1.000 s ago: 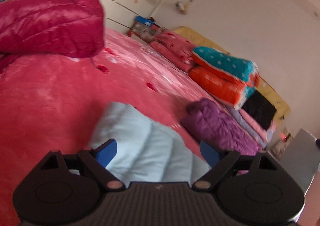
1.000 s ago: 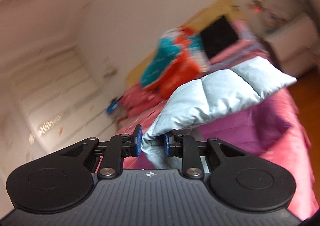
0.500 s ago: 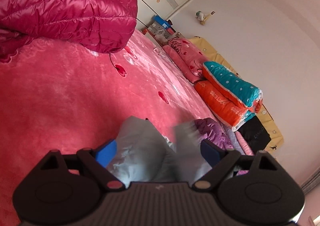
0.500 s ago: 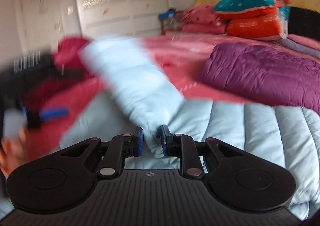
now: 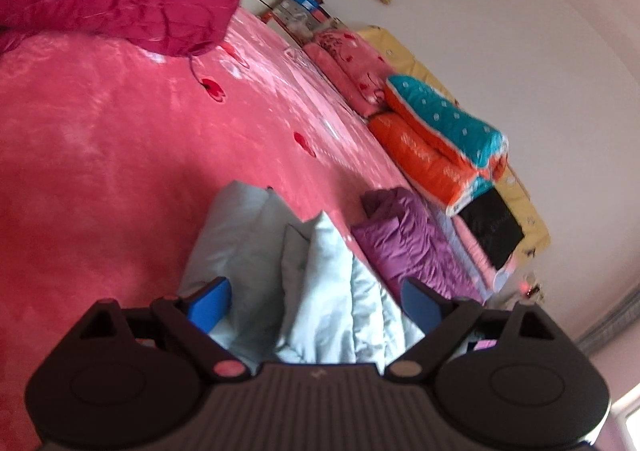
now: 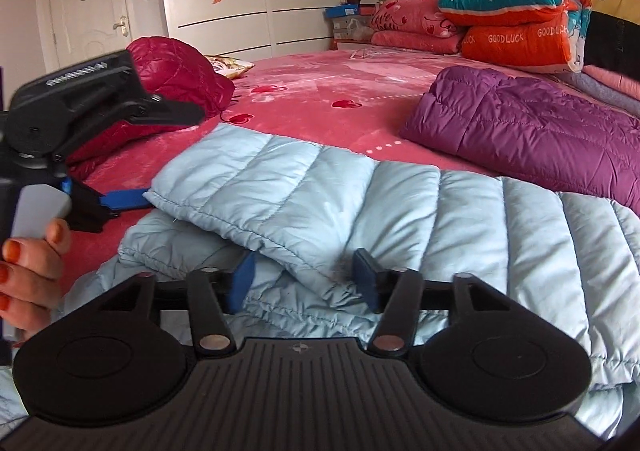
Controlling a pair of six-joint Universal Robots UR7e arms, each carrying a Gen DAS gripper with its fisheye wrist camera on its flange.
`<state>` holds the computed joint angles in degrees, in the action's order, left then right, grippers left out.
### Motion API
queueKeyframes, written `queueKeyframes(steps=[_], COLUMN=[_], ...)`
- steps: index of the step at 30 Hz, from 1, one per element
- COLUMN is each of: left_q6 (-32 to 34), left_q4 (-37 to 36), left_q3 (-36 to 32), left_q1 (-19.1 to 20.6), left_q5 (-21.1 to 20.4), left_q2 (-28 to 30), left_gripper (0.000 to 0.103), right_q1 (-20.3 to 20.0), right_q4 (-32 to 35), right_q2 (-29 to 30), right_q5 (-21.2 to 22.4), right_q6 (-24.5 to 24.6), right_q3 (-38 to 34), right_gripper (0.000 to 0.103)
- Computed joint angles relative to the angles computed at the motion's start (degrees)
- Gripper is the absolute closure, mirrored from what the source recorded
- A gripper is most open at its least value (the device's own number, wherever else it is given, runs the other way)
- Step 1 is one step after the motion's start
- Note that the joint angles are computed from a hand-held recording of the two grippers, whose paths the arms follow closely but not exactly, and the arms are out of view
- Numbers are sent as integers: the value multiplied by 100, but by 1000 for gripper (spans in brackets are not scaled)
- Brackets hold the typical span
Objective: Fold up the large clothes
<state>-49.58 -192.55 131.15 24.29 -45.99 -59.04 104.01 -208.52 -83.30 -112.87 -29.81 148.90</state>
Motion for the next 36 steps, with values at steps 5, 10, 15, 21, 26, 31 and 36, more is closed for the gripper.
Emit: queueKeyframes(steps=[5,10,15,21,26,31,36], left_q6=[34,126,525,34,-398,-396,-254], left_q4=[628,863,351,953,1343,507,-208], left_q3=[-148,-182,-82,-23,-18,79,178], left_q1=[73,50,-144,-171,-109,141,216], left_q5=[-69,-16,415,850,831,10,-337], left_q2=[-4,-13,38,-121,-273,-252,-193], left_gripper=[43,85,96,98,98,81,59], right_q1=[-37,-11,-276,-1208,-1680,-1584,-1537], right_q4=[54,-134,-738,-732,-797,-980,-1388], right_q2=[-269,-646,-989,-1757,-1699,-1251,-605], right_q5=[111,-125,-495,-71,212,-56,-6], right_q6=[126,90,97,853,819,380,70], right_q3=[130,254,278,224,173,247,233], right_gripper=[5,2,0,0,0,0,0])
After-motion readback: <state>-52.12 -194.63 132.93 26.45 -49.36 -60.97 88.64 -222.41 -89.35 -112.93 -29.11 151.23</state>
